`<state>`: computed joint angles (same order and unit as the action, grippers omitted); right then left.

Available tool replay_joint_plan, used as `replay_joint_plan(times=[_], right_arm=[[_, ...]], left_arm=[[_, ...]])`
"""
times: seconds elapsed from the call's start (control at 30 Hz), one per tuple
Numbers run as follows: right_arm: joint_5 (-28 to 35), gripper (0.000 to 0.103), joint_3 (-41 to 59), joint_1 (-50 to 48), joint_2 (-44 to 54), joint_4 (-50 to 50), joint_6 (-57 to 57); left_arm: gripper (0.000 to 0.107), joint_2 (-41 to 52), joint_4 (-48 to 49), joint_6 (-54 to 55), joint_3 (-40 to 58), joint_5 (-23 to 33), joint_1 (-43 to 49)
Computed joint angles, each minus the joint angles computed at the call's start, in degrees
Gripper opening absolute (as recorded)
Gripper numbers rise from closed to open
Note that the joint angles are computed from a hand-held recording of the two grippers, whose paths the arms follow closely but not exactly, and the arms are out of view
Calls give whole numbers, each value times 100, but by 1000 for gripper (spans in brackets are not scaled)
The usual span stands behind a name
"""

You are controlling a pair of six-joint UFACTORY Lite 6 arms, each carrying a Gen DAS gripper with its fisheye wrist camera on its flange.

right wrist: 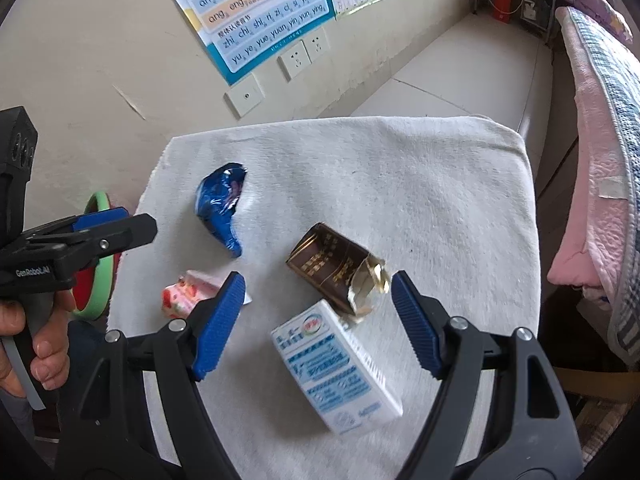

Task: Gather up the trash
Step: 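Move both open tools back over the remaining trash on the table, then grasp the blue wrapper with the left tool while the right tool grasps the brown box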

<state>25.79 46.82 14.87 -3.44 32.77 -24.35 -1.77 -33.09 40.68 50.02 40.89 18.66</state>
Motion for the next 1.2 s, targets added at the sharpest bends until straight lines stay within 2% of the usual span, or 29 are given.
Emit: replay_joint_plan(times=[0.13, 0.37, 0.53, 0.63, 0.77, 0.83, 0.97, 1.07, 1.13, 1.2], right_arm=[[-62, 74, 357, -94, 660, 331, -467], [-45, 73, 883, -168, 1719, 527, -828], [61, 64, 1055, -222, 2176, 719, -1080], [192, 58, 1146, -233, 2316, 774, -1125], [246, 55, 1157, -250, 2383, 878, -1224], [248, 47, 1182, -283, 2431, 906, -1272], [405, 46, 1359, -443, 2680, 1159, -1516], [443, 47, 1596, -291, 2805, 712, -1267], [495, 34, 1695, -191, 2865, 616, -1224], [490, 27, 1631, -147, 2762, 630, -1314]], left_arm=[[89, 756, 87, -317, 263, -368, -240], [78, 1615, 106, -454, 586, -647, -357], [65, 2020, 37, -436, 773, -678, -404], [56, 2141, -50, -332, 782, -685, -439], [45, 2175, -95, -230, 674, -756, -493], [43, 2163, -149, -171, 629, -761, -479], [42, 2110, -135, -84, 598, -763, -398], [41, 2106, -54, -111, 627, -747, -300], [39, 2122, -15, -125, 657, -741, -256], [37, 2091, 8, -117, 664, -743, -219]])
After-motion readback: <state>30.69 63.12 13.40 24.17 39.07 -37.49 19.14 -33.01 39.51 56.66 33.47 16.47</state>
